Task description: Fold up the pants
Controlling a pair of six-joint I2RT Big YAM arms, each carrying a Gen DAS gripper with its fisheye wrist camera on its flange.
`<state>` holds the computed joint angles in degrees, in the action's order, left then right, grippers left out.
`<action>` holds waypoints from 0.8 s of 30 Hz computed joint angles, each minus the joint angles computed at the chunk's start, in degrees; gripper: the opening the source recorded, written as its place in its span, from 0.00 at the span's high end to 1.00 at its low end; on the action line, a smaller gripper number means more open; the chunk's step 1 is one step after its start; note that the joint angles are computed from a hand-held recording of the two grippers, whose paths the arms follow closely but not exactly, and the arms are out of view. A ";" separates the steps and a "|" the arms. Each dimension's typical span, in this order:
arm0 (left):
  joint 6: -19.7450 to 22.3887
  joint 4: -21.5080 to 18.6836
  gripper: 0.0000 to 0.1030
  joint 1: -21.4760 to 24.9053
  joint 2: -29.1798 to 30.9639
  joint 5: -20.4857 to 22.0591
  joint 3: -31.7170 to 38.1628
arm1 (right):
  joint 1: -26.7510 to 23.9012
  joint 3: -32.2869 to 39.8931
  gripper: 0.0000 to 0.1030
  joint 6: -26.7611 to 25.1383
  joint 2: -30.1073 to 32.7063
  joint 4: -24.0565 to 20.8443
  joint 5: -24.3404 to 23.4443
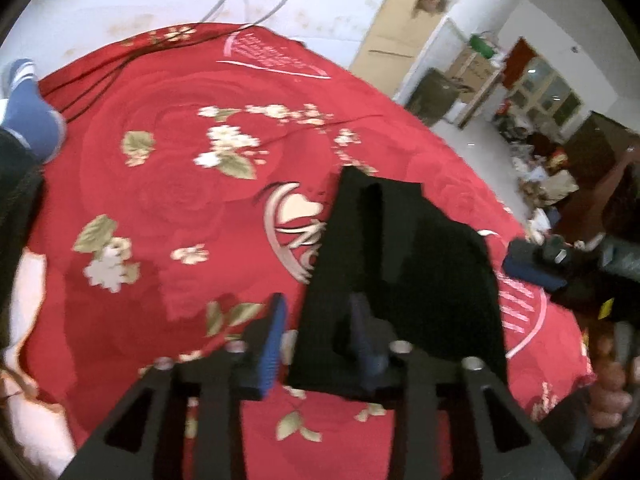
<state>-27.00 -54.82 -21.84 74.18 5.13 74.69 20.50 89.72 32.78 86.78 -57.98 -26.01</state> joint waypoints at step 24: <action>3.36 -1.90 0.57 -4.87 2.53 12.20 -0.38 | -8.68 -20.22 0.72 9.51 -8.73 16.27 -8.57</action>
<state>-23.65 -56.72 -26.71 76.71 17.32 74.31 11.82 69.50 42.29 78.05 -41.71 -34.58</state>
